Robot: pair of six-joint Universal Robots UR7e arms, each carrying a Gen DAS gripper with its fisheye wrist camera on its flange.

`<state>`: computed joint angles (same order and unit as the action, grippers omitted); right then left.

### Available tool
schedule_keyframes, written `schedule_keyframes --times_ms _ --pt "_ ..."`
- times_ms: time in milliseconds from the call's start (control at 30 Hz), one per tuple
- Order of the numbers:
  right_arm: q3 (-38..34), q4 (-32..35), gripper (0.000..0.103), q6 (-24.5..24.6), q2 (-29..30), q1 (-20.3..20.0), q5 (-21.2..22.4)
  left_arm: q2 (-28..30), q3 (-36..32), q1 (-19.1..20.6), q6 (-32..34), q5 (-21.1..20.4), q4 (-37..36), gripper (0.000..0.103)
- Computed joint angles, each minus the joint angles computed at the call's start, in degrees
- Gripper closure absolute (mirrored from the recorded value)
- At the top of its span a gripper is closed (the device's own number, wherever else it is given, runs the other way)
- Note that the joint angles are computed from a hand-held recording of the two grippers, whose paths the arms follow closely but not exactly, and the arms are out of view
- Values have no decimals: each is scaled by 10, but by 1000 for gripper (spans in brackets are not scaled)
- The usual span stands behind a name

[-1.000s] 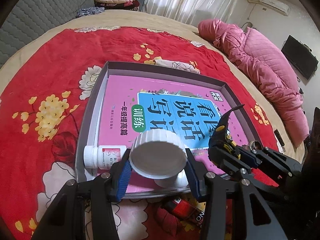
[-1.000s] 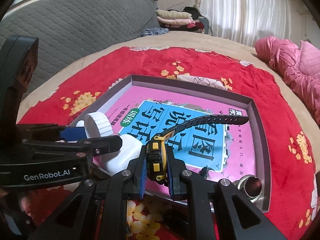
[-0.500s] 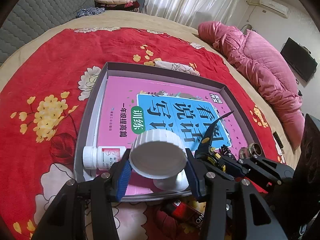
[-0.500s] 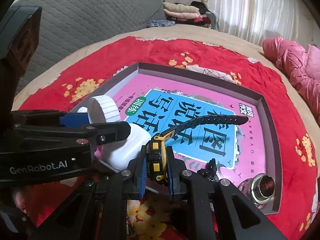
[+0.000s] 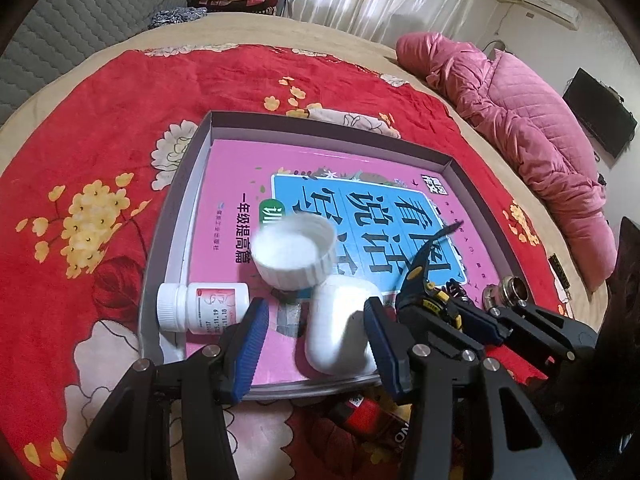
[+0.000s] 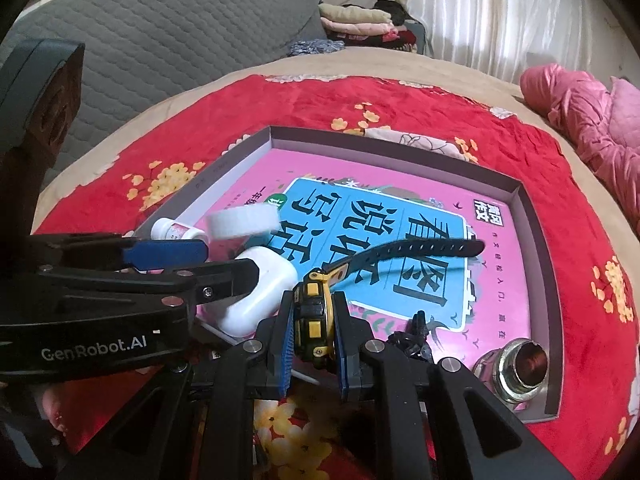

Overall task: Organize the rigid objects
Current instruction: 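Lower the white cap into the box and open the left tool while the right tool holds the watch, then lower the yellow watch into the box and open the right tool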

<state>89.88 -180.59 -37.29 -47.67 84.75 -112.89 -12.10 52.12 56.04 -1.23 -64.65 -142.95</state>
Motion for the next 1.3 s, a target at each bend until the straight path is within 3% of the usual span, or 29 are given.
schedule_keyframes --times_ms 1300 --pt "17 -27 79 -21 -10 11 -12 -8 13 -1 -3 -7 -3 53"
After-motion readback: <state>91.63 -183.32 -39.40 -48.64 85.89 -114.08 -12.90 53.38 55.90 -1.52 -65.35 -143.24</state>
